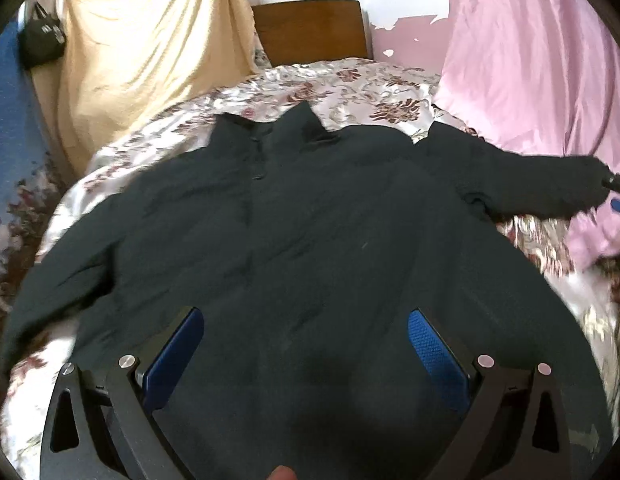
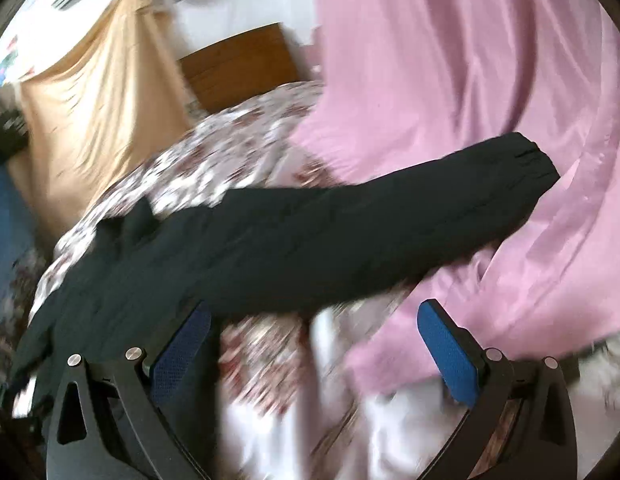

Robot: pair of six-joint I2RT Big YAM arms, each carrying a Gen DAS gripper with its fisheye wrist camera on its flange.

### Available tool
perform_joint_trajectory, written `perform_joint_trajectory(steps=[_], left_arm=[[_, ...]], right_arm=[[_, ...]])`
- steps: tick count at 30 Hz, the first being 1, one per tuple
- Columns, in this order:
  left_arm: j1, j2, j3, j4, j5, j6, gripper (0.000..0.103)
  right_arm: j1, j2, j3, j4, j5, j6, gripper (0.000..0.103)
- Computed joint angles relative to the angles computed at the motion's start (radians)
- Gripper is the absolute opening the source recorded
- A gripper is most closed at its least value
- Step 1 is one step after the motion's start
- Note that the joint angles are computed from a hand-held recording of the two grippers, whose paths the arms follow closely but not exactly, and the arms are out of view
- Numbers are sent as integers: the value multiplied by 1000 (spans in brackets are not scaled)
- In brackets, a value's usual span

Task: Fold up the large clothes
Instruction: 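Grasp the jacket sleeve with the right tool and lift it up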

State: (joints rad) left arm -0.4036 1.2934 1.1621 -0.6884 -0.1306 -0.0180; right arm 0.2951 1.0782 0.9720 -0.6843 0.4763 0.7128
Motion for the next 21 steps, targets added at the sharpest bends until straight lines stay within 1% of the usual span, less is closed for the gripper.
perform_joint_trajectory(steps=[2,4,5,6,7,9,10,12,14,17,19,20,21], left_arm=[[-10,56,37,22,26,-16,103],[-24,121,87,41,51,-27,103],[-35,155,114,52,60,-28,103],[-44,179,133,61,61,-30,103],[-56,208,158,74,63,-33,103],[-79,269,211,88,65,-34,103],[-88,292,233,88,61,-33,103],[-107,345,287,83,54,-33,103],[-122,401,350,62,45,-42,103],[-127,454,416,38,63,-66,103],[-127,491,458,19,71,-86,103],[-128,504,472,13,72,-93,103],[-127,522,491,-1,76,-105,103]], right_arm=[[-58,34,3,23,-23,5,102],[-121,67,1,59,-57,24,102],[-147,76,0,68,-60,39,102],[-167,78,-4,71,-39,60,102],[-185,88,-7,85,3,71,102],[-207,97,-19,122,68,64,102],[-221,102,-29,155,96,56,102],[-251,120,-39,217,118,32,102],[-275,136,-47,275,132,8,102],[-311,164,-51,323,136,8,102],[-331,186,-44,336,120,22,102],[-335,208,-24,326,113,25,102],[-335,206,-18,296,113,28,102]])
